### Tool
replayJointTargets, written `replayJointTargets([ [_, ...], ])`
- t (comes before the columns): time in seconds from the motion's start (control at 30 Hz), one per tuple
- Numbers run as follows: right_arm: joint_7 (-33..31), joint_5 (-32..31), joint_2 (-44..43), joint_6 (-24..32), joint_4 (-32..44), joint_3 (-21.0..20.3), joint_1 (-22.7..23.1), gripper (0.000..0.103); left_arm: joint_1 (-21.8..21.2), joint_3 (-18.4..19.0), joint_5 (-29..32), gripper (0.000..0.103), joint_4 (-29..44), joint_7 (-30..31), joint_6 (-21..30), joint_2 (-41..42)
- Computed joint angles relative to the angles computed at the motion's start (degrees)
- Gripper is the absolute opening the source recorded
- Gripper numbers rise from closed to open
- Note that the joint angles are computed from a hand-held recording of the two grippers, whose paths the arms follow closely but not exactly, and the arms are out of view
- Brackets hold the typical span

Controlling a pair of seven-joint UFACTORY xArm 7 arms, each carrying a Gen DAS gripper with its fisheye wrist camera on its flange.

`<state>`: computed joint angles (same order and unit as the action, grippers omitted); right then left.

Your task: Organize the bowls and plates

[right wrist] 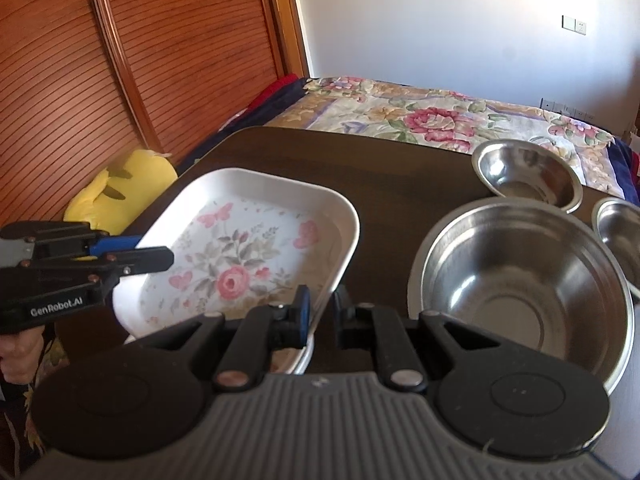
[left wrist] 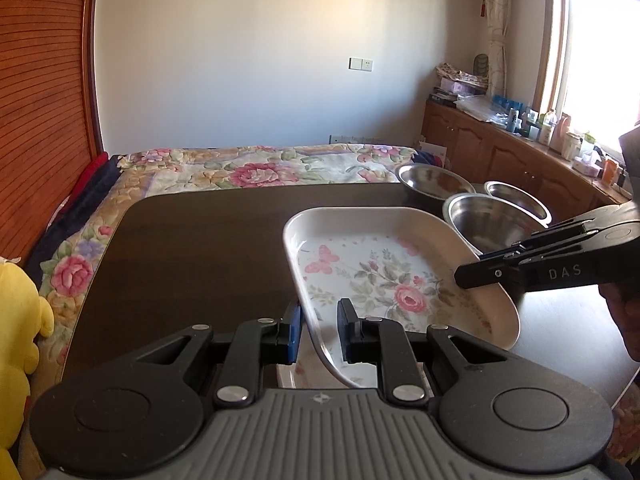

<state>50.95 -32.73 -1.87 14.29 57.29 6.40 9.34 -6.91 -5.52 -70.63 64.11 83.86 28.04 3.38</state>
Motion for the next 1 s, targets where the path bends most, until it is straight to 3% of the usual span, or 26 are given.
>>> replayJointTargets([
  [0.23,10.87,-9.71,-2.83,-3.59,-4.45,2.02,-2.05,0.014,-0.38,0.84,-2.82,0.020,-4.38,2.97,0.04,-3.29],
  [0.5,31.35,-29.96,-3.22,-7.04,-5.86,4.49,-5.39,0.014,-1.38,2.07,-5.80,0.020,-7.78,6.12,-1.35,-5.80],
  [1.0,66.11,-60.92,-2.23,-5.28,-4.21,1.13,-0.94,0.014,-1.30,2.33,-6.43,0.020,-9.28,6.34,-1.68,-4.72],
])
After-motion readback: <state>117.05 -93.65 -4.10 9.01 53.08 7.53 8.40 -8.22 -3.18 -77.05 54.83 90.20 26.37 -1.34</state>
